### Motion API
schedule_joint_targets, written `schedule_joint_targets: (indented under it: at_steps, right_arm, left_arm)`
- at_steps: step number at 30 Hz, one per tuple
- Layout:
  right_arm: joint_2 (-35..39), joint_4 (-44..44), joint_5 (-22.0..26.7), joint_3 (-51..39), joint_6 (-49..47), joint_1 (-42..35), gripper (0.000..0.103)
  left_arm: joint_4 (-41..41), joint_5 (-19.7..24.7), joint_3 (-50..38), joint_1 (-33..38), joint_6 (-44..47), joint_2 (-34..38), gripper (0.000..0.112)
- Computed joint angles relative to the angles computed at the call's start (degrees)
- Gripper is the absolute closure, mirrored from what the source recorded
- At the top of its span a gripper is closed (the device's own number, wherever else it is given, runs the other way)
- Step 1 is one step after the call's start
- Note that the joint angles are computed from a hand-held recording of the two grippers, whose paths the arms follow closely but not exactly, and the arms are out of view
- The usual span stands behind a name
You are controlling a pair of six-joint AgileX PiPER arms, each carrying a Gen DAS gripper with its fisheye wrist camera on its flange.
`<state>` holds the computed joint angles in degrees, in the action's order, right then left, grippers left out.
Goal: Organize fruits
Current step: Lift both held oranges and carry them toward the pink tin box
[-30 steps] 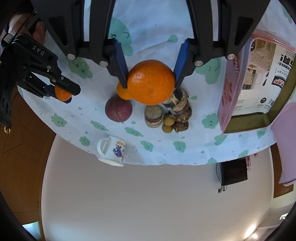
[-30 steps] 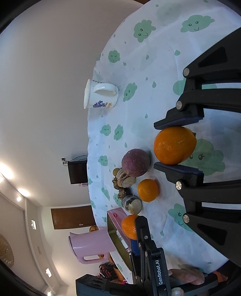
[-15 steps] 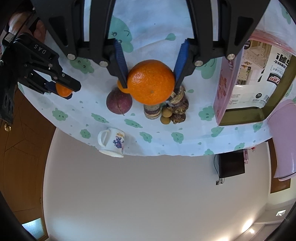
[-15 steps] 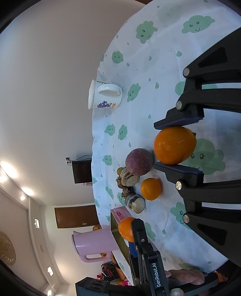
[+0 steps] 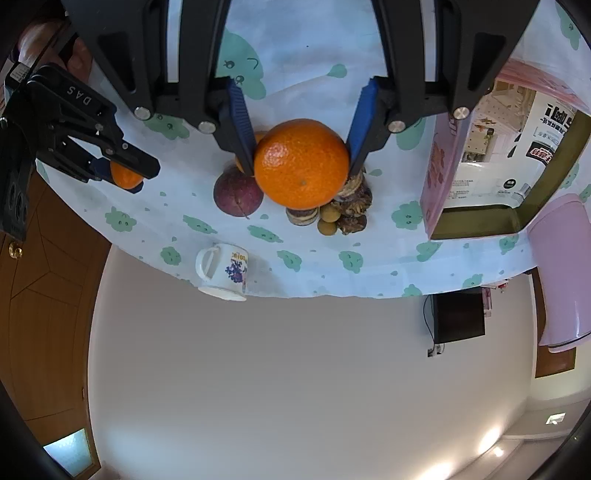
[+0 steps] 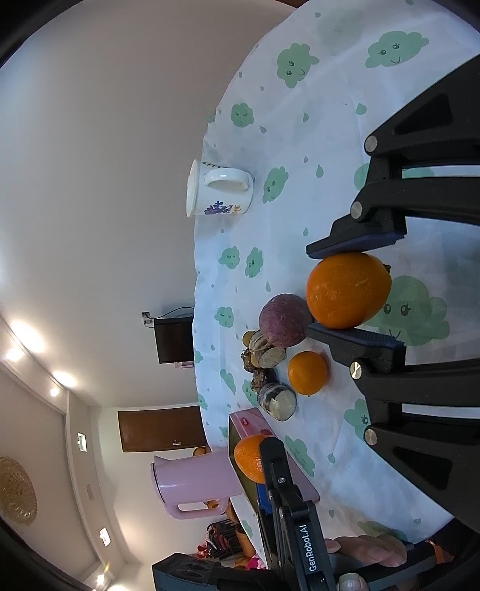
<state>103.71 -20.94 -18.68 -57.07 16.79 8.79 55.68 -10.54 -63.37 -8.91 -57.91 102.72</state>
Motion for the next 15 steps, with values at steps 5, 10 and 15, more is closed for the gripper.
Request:
schedule_joint_targets:
  at_steps: [5, 10, 15]
  right_arm:
    - [-0.2, 0.4, -1.4, 0.7, -0.7, 0.0, 0.065]
    - [-0.2, 0.6, -2.6, 1.3, -1.1, -0.2, 0.065]
    - [-0.5, 1.1, -4.8, 2.4, -2.0, -0.3, 0.065]
  left_arm:
    - [-7.1, -0.2, 0.7, -0.3, 7.1, -0.4, 0.063]
    - [-12.9, -1.0, 1.7, -0.4, 13.0, -0.9, 0.063]
    - [-19.5, -2.1, 2.8, -0.5, 19.8, -1.4, 0.063]
